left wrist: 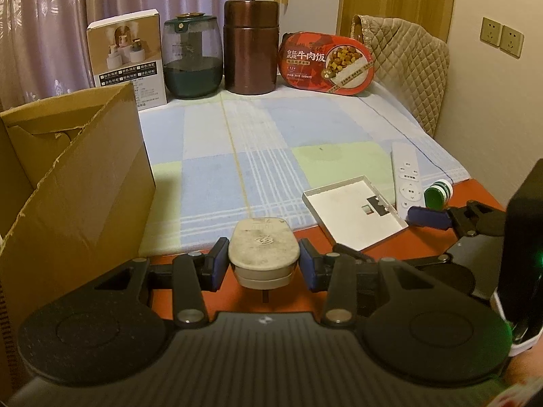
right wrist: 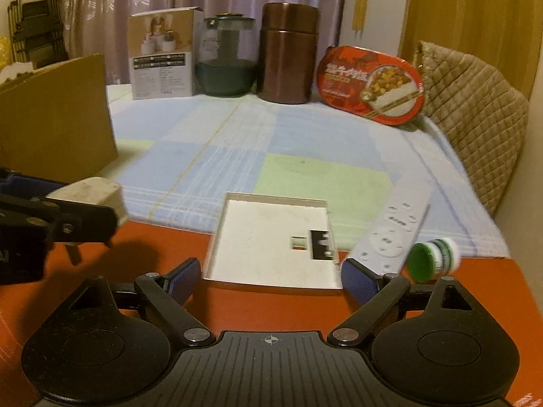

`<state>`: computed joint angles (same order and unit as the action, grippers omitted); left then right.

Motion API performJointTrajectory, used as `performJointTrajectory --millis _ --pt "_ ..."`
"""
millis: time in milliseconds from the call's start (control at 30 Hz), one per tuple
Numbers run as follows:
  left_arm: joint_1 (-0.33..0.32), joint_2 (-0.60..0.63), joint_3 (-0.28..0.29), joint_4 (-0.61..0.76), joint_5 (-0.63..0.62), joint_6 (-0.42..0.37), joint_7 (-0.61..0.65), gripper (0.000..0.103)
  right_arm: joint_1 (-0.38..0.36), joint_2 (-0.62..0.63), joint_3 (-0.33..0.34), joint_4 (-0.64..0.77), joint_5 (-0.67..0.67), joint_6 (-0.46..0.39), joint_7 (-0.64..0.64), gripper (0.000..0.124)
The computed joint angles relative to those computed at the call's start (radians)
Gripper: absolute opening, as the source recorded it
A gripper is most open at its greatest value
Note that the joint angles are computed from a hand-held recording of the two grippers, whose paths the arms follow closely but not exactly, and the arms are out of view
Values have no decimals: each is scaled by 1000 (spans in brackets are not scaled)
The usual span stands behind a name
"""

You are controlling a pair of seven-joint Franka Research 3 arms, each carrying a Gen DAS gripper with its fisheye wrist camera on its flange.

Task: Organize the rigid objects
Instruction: 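Grasp the white plug with the left tool while the right tool approaches the white tray lid, then grasp the white tray lid with the right tool and lift it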

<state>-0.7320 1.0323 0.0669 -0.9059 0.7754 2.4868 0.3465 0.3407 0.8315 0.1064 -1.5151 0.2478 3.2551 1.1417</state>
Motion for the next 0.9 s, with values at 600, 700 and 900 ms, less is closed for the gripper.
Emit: performJointTrajectory --millis 600,700,900 --pt "-6 -44 -7 -81 6 21 -33 38 -190 -153 181 -208 47 -67 -75 84" --pt "-11 -73 -18 -135 15 39 -45 38 -258 -243 231 -343 72 -57 -108 84" --pt "-32 -104 -35 -206 43 75 -67 38 -452 -373 397 -588 83 32 -148 85"
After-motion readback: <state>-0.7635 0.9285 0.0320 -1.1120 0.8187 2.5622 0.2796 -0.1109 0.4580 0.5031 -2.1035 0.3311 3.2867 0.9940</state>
